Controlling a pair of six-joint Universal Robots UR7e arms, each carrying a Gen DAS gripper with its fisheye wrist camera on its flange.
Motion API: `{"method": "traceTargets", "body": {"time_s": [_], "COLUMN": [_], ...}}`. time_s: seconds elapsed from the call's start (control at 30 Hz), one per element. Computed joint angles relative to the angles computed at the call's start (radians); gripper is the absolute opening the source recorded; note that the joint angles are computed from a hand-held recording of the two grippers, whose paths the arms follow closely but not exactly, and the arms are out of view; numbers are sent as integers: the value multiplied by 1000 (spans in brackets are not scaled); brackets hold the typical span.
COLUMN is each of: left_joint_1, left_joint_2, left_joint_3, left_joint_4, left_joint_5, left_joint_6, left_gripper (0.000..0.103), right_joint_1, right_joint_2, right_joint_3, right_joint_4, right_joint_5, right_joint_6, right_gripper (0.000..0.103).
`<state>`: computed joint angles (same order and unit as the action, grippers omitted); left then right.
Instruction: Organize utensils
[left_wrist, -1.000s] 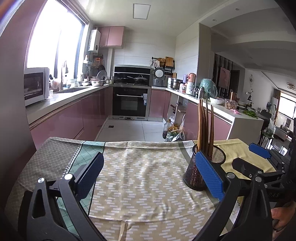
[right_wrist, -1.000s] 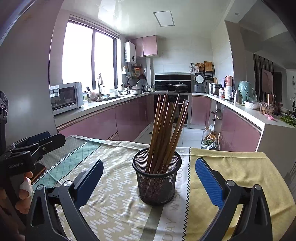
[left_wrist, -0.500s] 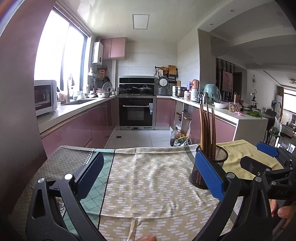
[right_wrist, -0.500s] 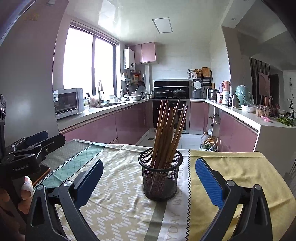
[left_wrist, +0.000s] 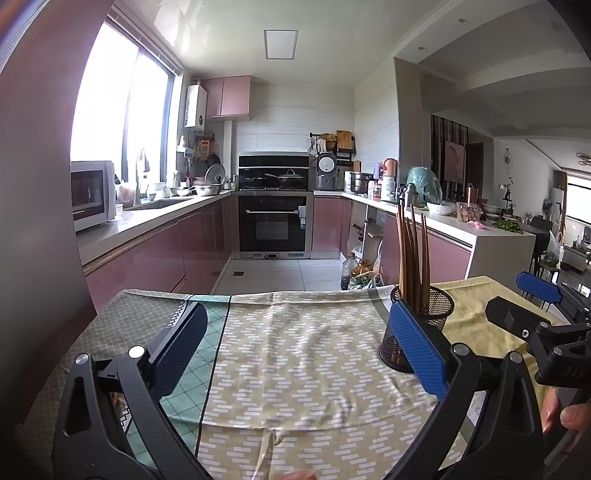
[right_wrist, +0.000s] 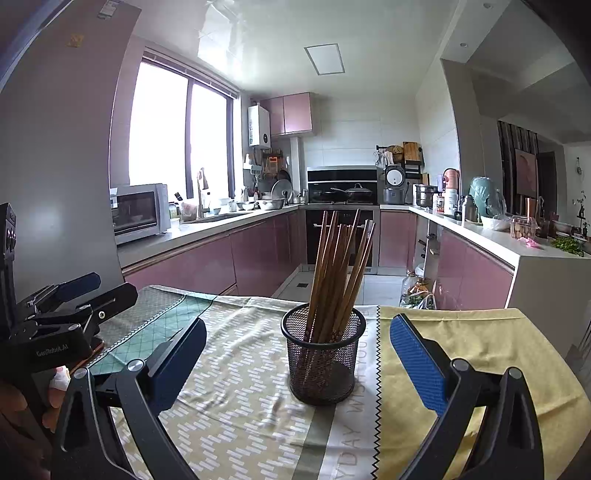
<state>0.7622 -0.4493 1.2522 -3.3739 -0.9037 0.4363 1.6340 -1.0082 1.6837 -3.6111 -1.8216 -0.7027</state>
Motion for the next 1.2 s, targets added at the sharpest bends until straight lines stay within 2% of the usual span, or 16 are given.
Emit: {"method": "traceTargets", "body": {"time_s": [1.2], "left_joint_1": [-6], "left_joint_2": [-1], "left_joint_3": [14], "left_joint_4": [-1], "left_joint_5": [7], "left_joint_6": [-27], "left_gripper": [97], "right_joint_1": [4], "right_joint_2": [-4], "right_joint_3": [4], "right_joint_4": [10], "right_joint_5": [-5], "right_joint_6": [9], "right_gripper": [96]}}
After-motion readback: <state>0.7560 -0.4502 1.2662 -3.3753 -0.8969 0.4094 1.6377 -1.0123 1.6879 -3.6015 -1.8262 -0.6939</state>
